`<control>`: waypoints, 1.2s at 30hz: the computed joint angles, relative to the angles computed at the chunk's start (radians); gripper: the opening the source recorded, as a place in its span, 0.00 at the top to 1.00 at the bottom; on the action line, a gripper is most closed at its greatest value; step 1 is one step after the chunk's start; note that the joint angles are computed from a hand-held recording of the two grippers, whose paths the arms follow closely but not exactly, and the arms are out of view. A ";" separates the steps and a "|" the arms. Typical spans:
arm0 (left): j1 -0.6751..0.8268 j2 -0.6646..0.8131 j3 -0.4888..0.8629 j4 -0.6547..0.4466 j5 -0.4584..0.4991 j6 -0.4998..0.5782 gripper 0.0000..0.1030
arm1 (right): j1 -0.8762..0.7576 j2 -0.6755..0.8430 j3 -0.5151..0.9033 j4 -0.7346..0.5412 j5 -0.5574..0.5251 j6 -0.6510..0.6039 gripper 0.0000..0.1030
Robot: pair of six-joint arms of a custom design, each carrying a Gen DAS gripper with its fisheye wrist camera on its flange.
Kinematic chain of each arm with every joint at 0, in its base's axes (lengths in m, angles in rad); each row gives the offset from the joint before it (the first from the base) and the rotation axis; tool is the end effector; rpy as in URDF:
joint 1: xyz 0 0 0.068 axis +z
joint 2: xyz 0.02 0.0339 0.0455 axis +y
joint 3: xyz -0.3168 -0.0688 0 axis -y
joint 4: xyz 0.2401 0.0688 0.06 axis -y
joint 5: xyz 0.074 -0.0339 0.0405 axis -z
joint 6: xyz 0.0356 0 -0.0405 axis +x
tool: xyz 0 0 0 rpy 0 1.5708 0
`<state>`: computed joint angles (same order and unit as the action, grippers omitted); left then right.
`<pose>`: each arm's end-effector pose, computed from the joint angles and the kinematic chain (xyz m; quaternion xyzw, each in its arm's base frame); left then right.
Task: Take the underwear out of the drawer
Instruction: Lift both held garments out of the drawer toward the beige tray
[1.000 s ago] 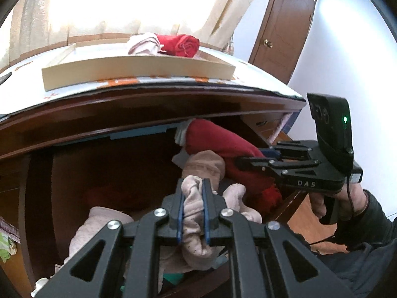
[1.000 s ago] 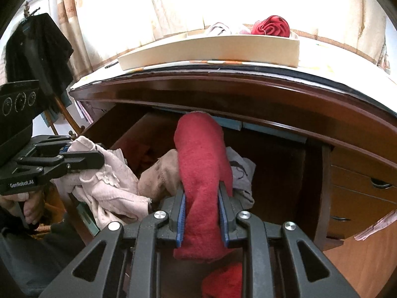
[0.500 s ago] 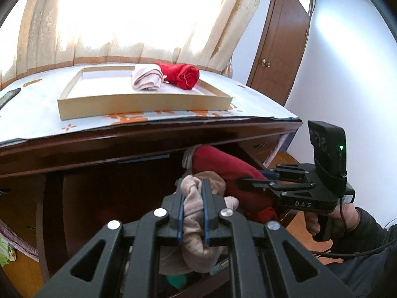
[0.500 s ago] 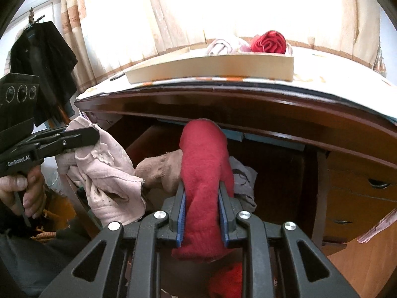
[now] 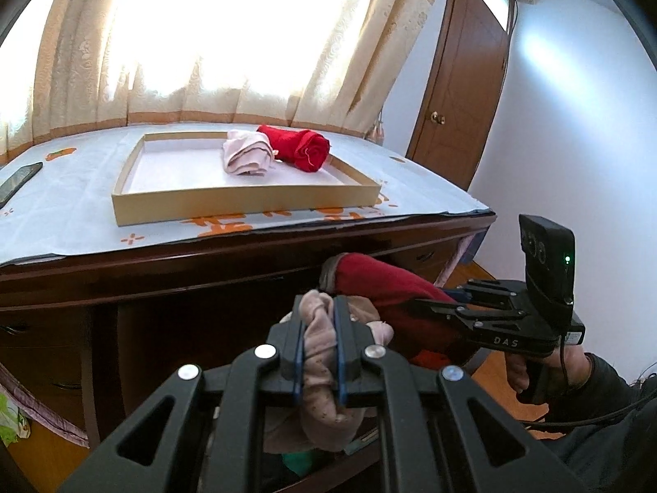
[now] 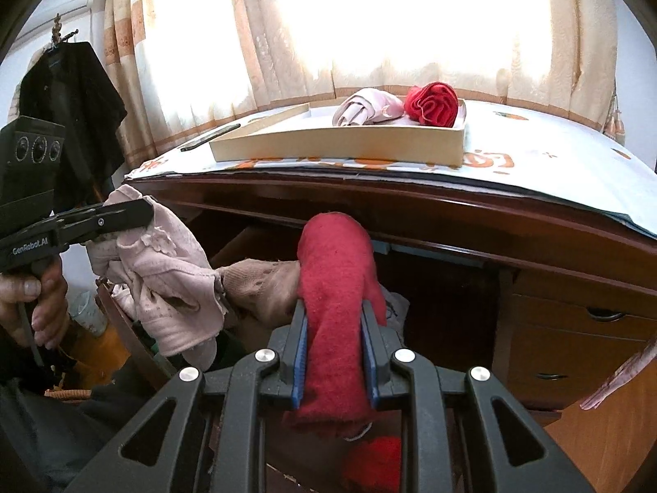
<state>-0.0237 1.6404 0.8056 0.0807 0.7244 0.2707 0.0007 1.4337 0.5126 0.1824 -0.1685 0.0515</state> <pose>0.3204 -0.0312 0.2229 0.2651 0.8283 -0.2770 0.4086 0.2504 0.0061 0.1990 -0.0109 0.9120 0.0875 0.4006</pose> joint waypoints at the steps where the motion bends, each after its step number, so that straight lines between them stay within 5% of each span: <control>1: 0.003 -0.002 0.001 0.000 0.003 -0.003 0.92 | 0.000 -0.004 -0.001 0.000 0.000 0.001 0.76; 36: 0.047 -0.069 -0.052 0.125 0.021 -0.092 0.92 | 0.042 -0.139 -0.098 0.157 0.004 0.007 0.77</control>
